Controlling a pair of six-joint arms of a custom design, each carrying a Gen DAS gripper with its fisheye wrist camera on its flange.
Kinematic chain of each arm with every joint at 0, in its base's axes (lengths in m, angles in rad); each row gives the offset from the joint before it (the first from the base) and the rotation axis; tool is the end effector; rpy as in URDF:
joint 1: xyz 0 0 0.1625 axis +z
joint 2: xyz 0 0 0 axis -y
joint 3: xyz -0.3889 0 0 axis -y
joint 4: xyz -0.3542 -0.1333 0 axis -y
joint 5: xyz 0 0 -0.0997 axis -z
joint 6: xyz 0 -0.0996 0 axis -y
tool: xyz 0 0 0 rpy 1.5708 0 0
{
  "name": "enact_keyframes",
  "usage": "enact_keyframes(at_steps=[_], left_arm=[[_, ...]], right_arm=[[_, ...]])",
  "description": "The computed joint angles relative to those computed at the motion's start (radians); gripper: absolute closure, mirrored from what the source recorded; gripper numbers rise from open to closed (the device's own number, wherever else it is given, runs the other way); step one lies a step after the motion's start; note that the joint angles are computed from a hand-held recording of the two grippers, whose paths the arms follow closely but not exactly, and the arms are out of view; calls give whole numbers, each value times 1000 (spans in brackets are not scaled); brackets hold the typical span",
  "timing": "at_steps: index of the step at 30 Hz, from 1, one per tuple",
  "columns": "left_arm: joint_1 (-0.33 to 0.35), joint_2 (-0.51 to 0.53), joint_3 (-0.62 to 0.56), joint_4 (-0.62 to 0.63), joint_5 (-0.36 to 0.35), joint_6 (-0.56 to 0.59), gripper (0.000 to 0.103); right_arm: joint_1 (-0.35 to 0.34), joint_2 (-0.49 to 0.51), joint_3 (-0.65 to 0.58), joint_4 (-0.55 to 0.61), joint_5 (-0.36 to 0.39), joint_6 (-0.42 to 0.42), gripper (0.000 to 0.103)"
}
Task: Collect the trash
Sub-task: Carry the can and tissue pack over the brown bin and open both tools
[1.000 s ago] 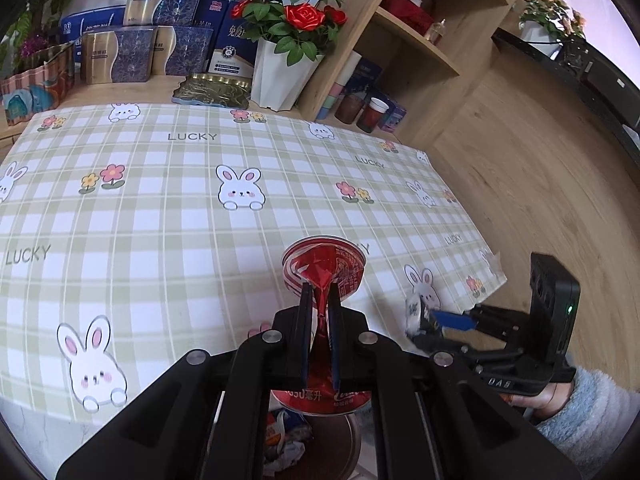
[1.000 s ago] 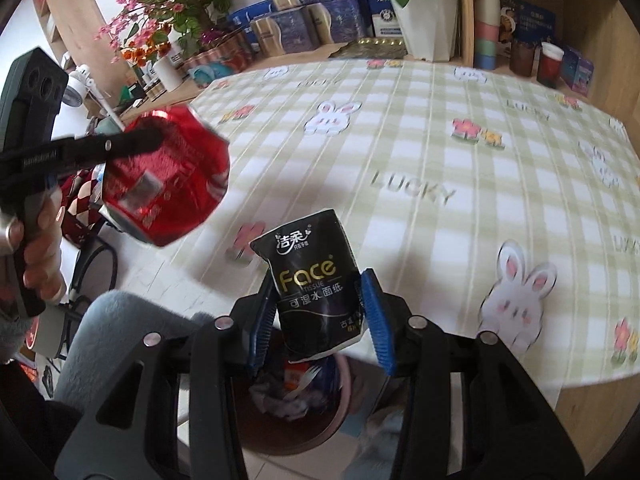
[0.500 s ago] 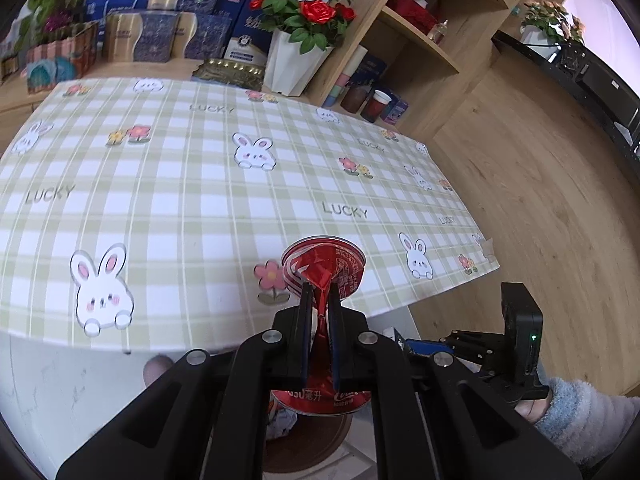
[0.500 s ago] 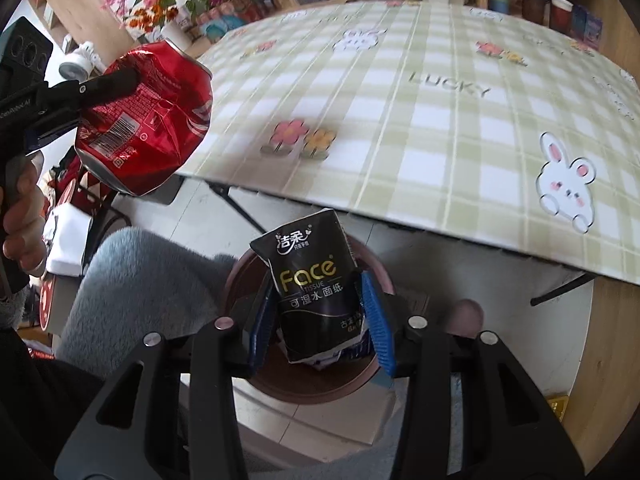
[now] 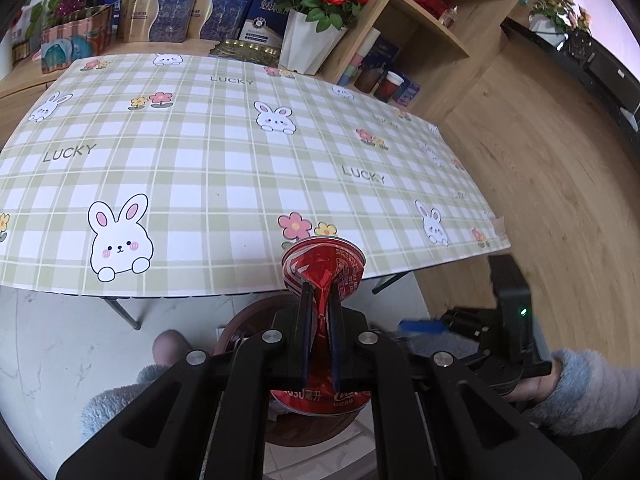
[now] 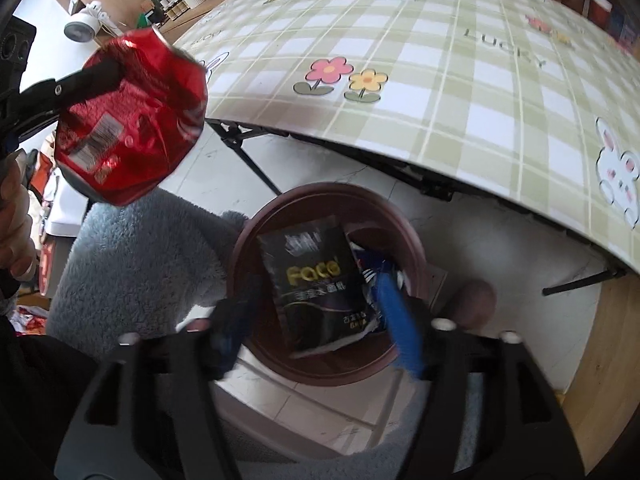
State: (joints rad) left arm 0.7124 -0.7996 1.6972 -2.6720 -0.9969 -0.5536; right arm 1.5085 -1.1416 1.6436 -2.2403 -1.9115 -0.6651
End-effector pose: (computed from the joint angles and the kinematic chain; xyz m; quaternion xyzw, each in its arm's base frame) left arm -0.3365 -0.5382 0.1027 0.1164 0.9475 -0.2568 0.1510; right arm 0.0633 -0.5914 0.2698 0.2780 -0.9420 0.0170 0.1872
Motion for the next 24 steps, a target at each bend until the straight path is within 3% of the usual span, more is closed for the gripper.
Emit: enact_keyframes(at_steps=[3, 8, 15, 22, 24], left_arm=[[7, 5, 1, 7, -7, -10, 95], [15, 28, -12, 50, -18, -11, 95], [29, 96, -59, 138, -47, 19, 95], [52, 171, -116, 196, -83, 39, 95], [58, 186, -129, 196, -96, 50, 87]], right_arm=[[10, -8, 5, -68, 8, -5, 16], [31, -26, 20, -206, -6, -36, 6], [44, -46, 37, -337, -32, -74, 6], [43, -45, 12, -342, -15, -57, 6], [44, -45, 11, -345, -11, -56, 6]])
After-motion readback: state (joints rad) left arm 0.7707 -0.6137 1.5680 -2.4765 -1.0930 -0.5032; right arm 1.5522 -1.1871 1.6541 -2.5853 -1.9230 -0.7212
